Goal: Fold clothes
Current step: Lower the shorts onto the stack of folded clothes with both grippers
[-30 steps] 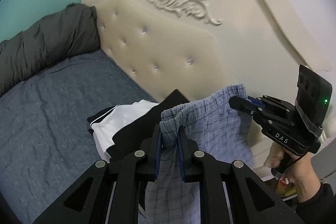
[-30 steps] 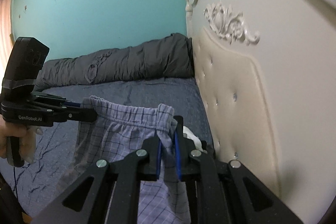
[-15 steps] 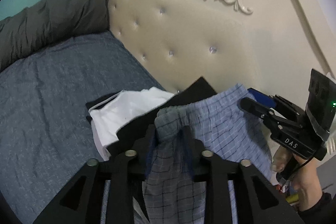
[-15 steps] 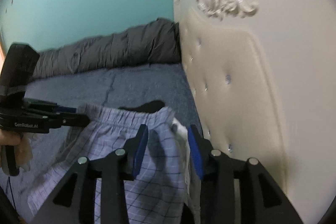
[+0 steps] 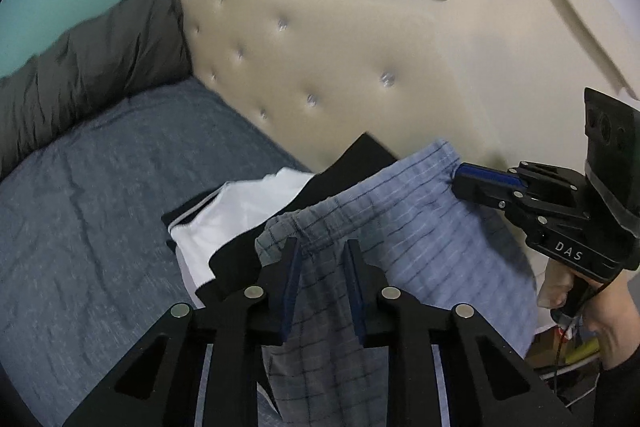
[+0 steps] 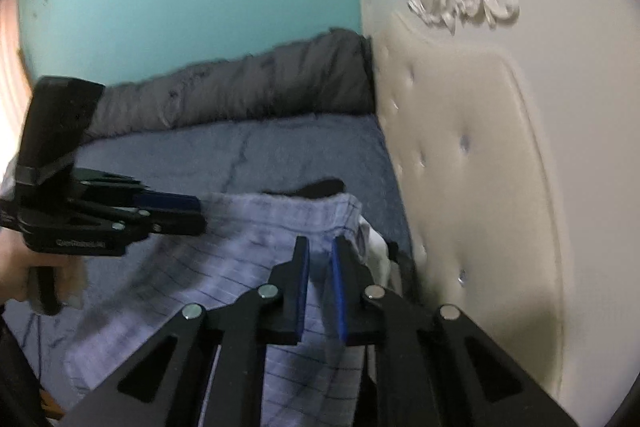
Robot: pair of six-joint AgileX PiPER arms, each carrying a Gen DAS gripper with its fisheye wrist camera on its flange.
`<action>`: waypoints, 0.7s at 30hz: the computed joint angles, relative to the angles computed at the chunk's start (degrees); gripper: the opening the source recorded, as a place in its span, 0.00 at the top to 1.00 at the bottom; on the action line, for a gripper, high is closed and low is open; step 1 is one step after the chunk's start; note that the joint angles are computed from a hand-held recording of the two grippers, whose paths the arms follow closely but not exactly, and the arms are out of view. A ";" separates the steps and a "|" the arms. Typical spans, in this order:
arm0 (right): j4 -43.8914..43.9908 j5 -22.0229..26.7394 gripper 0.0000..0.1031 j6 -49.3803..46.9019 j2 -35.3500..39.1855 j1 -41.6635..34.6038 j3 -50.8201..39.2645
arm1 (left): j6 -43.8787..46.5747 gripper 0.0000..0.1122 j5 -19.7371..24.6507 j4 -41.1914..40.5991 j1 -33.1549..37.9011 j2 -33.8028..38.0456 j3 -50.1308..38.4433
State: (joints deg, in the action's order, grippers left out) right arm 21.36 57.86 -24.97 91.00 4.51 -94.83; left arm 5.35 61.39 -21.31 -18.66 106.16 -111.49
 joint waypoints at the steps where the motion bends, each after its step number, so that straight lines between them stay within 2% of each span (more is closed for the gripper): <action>1: -1.02 -0.49 0.90 0.98 0.25 0.10 0.49 | 0.01 0.81 -0.26 0.01 0.08 0.15 0.33; 6: -1.64 -2.34 0.90 3.25 0.68 -1.18 3.49 | 0.14 0.81 -0.43 -0.10 0.31 0.16 0.69; 11: -0.37 -3.84 0.90 2.51 -2.45 -2.17 4.84 | -0.16 0.81 -0.42 -0.17 0.31 -2.94 1.50; 17: 5.51 -1.80 0.90 -1.34 -7.41 -4.63 7.84 | 0.09 0.81 1.70 0.32 -1.18 -8.20 5.71; 21: 6.83 -0.97 0.90 -3.94 -12.35 -4.01 13.50 | 1.75 0.81 0.40 0.60 -3.45 -12.97 12.49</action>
State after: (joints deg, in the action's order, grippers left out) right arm 28.19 56.89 -28.90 78.65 0.50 -81.33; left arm 7.09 61.79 -20.71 -22.11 93.19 -99.00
